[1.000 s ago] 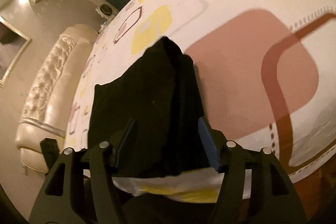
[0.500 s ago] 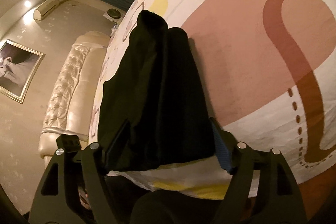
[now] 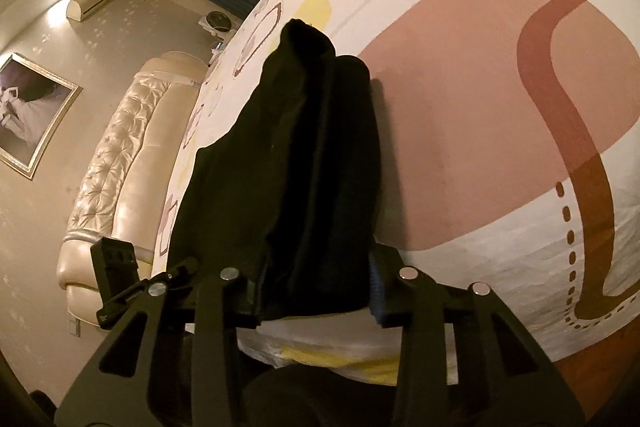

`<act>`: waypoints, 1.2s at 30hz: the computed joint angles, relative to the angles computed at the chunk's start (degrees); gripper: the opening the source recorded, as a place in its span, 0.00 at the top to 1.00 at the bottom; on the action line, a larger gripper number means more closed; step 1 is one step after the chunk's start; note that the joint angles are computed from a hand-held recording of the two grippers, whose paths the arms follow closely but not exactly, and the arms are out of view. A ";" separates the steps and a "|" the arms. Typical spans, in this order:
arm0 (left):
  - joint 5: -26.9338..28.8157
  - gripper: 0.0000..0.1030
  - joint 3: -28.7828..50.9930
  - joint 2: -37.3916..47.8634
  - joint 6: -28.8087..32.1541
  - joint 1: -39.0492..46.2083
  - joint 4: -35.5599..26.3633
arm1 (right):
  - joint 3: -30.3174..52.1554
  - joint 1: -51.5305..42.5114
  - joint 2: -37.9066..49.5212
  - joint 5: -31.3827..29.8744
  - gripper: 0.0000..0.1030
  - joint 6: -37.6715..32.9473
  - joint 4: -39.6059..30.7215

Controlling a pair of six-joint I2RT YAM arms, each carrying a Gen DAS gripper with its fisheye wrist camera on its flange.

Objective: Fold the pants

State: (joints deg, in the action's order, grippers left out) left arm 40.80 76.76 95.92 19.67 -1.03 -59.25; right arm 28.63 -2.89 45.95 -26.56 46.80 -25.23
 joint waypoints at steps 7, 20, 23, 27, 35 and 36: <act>-1.57 0.69 2.98 0.60 3.89 4.32 -2.92 | 0.96 6.51 5.38 3.00 0.65 3.73 6.35; -1.69 0.68 6.12 4.66 13.58 14.44 -8.34 | 4.88 16.99 19.49 5.05 0.65 7.94 17.91; -1.49 0.67 4.64 4.38 13.60 14.19 -6.63 | 2.76 16.07 19.40 3.85 0.65 8.65 19.52; -0.80 0.66 4.03 4.38 13.52 14.25 -5.86 | 0.75 15.45 19.04 3.17 0.65 9.10 21.61; -0.34 0.66 2.79 3.37 12.42 13.61 -4.42 | 0.66 15.98 18.57 3.61 0.65 10.04 21.81; -0.26 0.66 3.01 3.61 12.81 13.86 -4.72 | 1.02 15.72 18.79 3.42 0.65 9.88 21.58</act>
